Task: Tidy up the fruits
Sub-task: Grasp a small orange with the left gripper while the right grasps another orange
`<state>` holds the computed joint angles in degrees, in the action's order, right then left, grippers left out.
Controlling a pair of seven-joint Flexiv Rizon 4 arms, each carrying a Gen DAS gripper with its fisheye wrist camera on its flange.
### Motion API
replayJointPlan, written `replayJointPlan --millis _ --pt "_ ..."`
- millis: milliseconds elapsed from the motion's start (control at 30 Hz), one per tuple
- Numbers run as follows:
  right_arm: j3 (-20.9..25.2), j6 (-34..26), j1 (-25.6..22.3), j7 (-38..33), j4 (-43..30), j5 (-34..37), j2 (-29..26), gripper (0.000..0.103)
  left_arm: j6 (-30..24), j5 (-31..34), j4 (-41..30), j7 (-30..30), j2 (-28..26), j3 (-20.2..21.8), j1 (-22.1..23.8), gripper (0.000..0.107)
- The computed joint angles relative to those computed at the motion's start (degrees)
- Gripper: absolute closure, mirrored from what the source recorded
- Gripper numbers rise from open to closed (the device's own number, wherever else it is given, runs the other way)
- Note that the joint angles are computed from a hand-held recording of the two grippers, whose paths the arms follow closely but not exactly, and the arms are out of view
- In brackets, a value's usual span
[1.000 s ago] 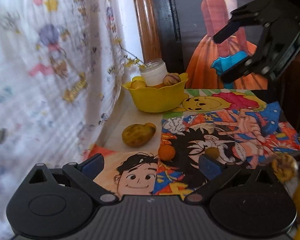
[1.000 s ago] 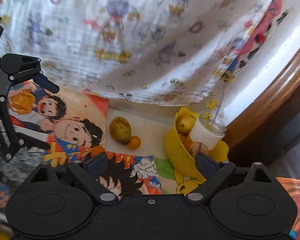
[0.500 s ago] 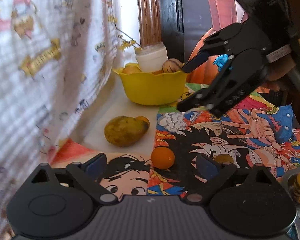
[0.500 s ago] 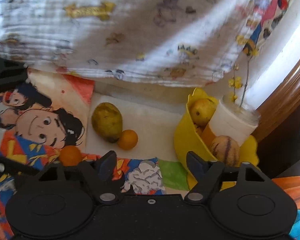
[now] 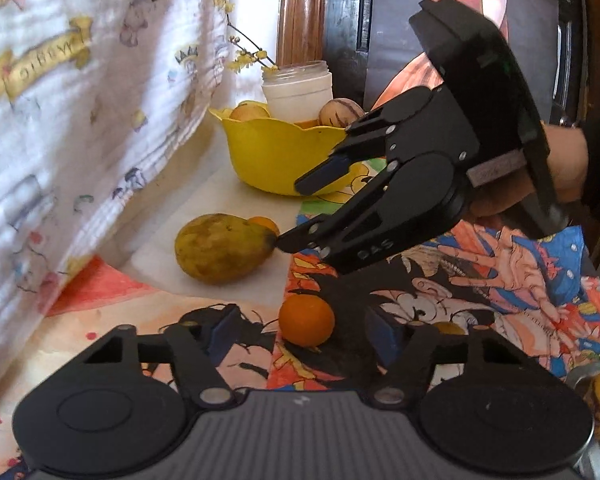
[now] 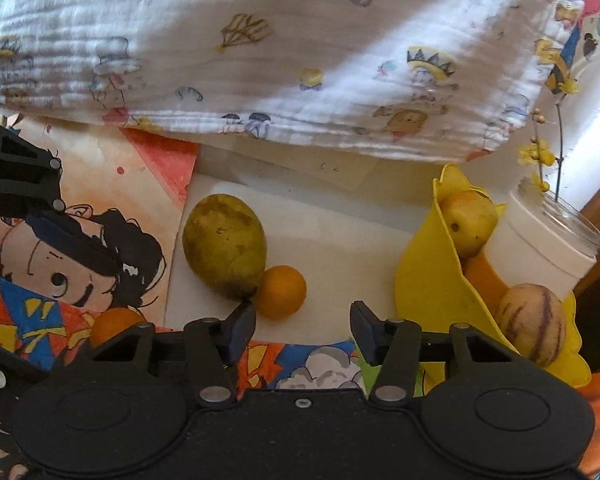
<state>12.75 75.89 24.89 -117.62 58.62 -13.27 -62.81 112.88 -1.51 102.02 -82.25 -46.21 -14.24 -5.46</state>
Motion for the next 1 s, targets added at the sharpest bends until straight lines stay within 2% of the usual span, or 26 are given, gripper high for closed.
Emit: replayJointPlan --millis 167,300,400,500,600,633,800,1000 --pt "2.02 -2.09 -0.55 -3.0 -3.41 0.26 -2.09 0.05 -1.35 1.69 -0.81 -0.67 -0.99 -3.69 3.15 0.045" --pt "2.83 -3.69 -0.25 -6.05 -5.86 1.07 -3.61 0.05 -2.7 2.6 -1.1 -0.63 -1.39 -5.89 4.92 0.059" --pt "3.51 -3.82 -0.03 -7.41 -7.9 2.48 -4.78 0.051 -3.33 2.04 -1.13 -1.19 -1.44 -6.42 5.37 0.065" --pt "4.55 -5.66 -0.15 -8.36 -10.31 4.42 -5.8 0.059 -3.67 1.73 -1.11 -1.81 -1.54 -7.08 6.02 0.071" --pt "5.82 -7.7 -0.51 -9.23 -11.91 7.06 -6.2 0.067 -3.75 2.07 -1.02 -2.17 -1.78 -8.2 7.02 0.071" --pt "5.83 -8.03 -0.47 -9.48 -12.08 7.84 -6.16 0.067 -3.75 2.13 -1.0 -2.26 -1.79 -8.3 7.13 0.072" --pt "3.24 -8.37 0.54 -6.83 -11.27 9.99 -5.13 0.068 -3.88 2.21 -0.75 -2.81 -1.69 -8.66 7.51 0.073" --pt "1.22 -6.29 0.42 -3.25 -2.64 9.89 0.08 0.069 -5.74 1.37 0.53 -3.13 0.21 -8.04 7.02 0.074"
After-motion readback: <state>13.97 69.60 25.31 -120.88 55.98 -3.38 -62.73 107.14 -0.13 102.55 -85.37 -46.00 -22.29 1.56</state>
